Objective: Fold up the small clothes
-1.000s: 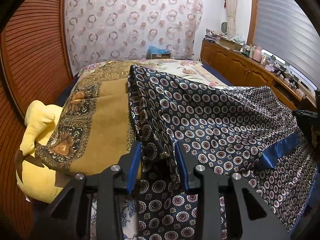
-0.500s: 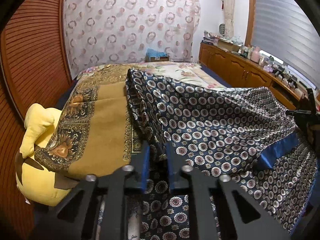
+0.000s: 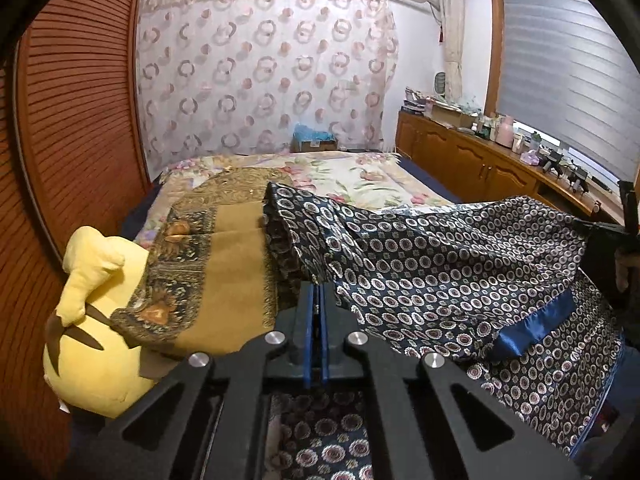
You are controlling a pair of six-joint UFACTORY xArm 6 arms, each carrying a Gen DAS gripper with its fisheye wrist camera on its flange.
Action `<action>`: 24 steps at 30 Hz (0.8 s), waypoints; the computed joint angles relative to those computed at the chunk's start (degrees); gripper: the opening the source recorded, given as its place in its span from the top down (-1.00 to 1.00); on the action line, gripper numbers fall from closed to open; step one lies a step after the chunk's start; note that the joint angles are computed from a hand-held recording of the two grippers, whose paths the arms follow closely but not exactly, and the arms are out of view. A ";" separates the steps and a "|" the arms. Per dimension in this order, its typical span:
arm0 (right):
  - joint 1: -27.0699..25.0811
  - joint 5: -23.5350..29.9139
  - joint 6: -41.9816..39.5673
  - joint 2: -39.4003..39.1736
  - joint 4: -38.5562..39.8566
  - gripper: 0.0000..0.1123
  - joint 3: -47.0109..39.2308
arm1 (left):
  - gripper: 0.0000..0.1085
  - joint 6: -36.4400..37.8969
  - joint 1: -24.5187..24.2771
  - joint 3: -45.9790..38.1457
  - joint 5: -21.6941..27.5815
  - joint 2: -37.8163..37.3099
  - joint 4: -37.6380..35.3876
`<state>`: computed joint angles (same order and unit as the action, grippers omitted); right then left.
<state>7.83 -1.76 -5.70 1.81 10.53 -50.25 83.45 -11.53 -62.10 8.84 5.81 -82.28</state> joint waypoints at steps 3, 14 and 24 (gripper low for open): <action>0.69 0.15 -4.31 -1.25 4.73 1.00 0.35 | 1.00 -1.46 0.55 0.17 0.61 -0.18 2.09; 2.61 -0.50 -12.92 -3.38 14.51 1.00 3.13 | 1.00 -3.79 1.15 1.32 1.81 0.30 3.97; 2.34 -2.52 -9.62 -6.49 11.88 1.00 7.35 | 1.00 1.65 2.31 5.76 3.65 -5.09 -2.76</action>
